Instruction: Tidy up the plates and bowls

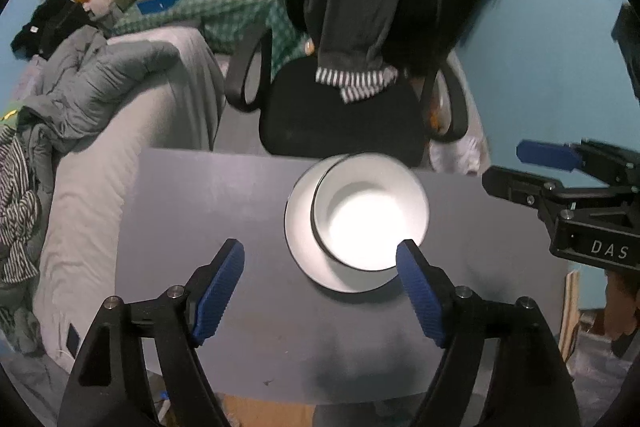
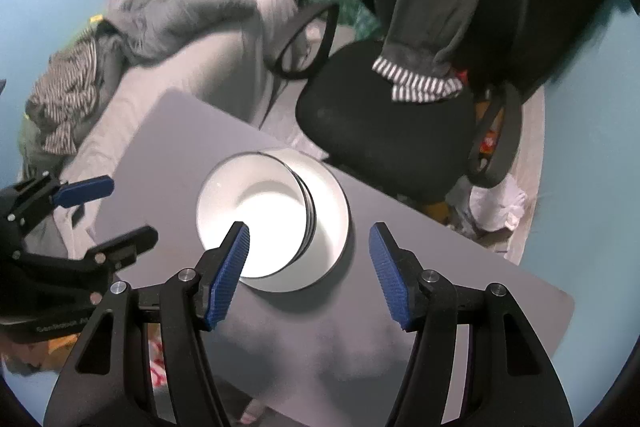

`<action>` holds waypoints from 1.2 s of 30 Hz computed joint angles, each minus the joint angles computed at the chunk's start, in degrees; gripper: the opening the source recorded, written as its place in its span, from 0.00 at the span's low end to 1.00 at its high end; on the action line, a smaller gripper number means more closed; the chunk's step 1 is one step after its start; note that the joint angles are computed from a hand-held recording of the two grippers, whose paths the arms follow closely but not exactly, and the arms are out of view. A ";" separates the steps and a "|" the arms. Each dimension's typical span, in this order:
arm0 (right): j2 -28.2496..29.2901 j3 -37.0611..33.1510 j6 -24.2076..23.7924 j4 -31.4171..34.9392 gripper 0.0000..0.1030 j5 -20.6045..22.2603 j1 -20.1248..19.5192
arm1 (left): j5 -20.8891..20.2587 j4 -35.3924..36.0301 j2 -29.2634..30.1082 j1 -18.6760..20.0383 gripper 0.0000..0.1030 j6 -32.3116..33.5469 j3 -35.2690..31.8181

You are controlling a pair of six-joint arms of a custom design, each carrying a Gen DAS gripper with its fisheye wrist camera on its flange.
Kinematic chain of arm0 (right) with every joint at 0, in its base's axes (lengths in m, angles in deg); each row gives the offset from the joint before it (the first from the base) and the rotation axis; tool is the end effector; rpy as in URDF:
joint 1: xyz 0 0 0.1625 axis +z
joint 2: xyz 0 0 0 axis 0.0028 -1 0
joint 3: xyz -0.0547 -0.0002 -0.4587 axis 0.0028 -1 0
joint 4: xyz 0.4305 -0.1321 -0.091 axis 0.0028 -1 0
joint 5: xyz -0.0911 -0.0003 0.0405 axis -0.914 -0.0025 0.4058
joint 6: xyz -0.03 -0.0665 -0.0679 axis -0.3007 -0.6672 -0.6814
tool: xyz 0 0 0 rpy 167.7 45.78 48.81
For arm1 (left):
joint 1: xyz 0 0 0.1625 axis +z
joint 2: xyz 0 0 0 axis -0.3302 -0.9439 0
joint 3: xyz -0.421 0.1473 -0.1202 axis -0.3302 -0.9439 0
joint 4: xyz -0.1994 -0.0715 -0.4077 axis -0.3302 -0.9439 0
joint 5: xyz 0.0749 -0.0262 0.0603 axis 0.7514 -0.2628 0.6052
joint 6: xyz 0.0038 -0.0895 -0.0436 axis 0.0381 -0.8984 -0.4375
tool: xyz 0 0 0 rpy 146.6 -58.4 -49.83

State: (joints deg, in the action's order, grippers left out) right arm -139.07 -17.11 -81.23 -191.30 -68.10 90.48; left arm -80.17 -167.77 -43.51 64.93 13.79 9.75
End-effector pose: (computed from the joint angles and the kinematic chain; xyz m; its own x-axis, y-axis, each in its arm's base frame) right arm 0.0982 -0.8038 0.3866 -0.7211 -0.5109 0.4681 -0.5343 0.8401 0.0938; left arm -0.4473 -0.7457 0.0380 -0.7602 -0.0689 -0.6461 0.1693 0.9390 -0.2993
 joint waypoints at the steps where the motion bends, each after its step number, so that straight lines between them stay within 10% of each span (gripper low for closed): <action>1: -0.69 0.39 0.21 -0.38 0.60 0.27 0.17 | 0.33 -0.44 -0.43 -0.41 0.77 -0.08 0.34; 18: -11.66 8.76 2.72 -12.05 0.60 2.44 1.92 | 12.45 -5.03 -3.15 -8.61 0.79 5.17 4.33; 36: -17.25 13.84 7.56 -14.71 0.60 0.85 2.88 | 9.81 -7.64 -6.30 -10.53 0.88 5.11 7.79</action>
State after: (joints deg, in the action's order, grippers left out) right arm -156.33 -3.27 -73.67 -206.01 -67.25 93.36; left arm -70.36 -175.41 -49.81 54.40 18.90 17.54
